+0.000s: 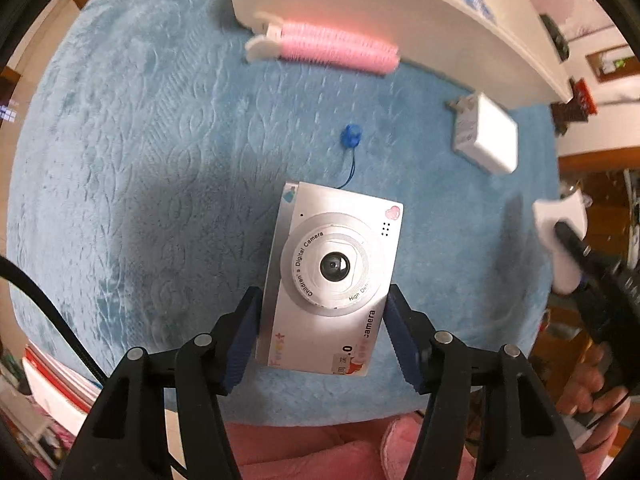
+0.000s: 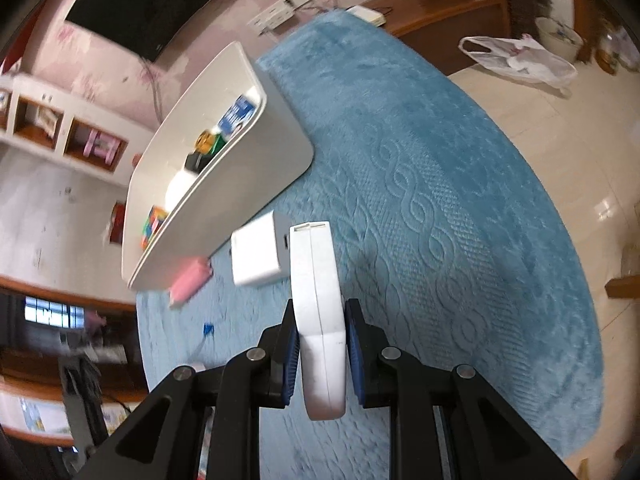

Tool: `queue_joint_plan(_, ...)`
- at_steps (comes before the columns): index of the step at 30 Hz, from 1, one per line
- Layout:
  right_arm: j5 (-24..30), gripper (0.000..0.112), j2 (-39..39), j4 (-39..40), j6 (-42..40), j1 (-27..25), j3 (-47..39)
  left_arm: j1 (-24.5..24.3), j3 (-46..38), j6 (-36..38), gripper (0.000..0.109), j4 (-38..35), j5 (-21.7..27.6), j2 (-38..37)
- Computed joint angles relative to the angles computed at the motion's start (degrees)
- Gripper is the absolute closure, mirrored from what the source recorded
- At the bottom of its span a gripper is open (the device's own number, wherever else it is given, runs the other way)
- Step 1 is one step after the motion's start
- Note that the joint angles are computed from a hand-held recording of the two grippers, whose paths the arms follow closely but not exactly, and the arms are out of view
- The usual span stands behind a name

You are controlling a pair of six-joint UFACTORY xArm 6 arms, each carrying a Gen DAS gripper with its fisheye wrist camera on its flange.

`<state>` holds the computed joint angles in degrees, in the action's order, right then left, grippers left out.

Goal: Organize rigid objects
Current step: 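Lift the white toy device with left tool while right tool lifts the adapter, then carry toy device and adapter over the white tray and open both tools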

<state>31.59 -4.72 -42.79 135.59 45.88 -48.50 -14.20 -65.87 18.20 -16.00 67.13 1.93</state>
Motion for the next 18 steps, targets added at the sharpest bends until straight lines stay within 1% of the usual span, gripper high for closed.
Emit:
queue_joint_plan(4,-1.97,0.091,-1.16,3.35,-5.72,0.39,0.51,2.36,-0.38,0.84,0.044,-3.62,0.13,-2.39)
queue_joint_plan(5,-2.56,0.091,-1.41,3.69,-6.55,0.35,0.64,3.46,-3.16,1.15,0.045,-4.39,0.43,-1.17)
queue_joint_plan(6,-2.97,0.091,-1.55,4.16,-7.59,0.37,0.5,4.0,-3.55,1.23,0.045,-5.26,0.68,-1.45)
queue_joint_plan(9,-3.23,0.091,-1.69,5.2,-11.48,0.26,-0.38,5.45,-2.05,2.49,0.044,-8.26,-1.26,-3.79)
queue_joint_plan(13,-0.99,0.091,-1.6,5.84,-18.42,-0.12,-3.01,6.76,-1.64,4.05,0.045,-12.39,-3.11,-5.45)
queue_joint_plan(15,0.29,0.091,-1.56,5.61,-20.57,-0.17,-4.22,6.45,-1.45,3.62,0.045,-13.64,-4.09,-6.66)
queue_joint_plan(18,1.64,0.091,-1.4,4.91,-23.45,-0.35,-5.99,4.71,-3.26,2.4,0.045,-15.41,-7.09,-5.51)
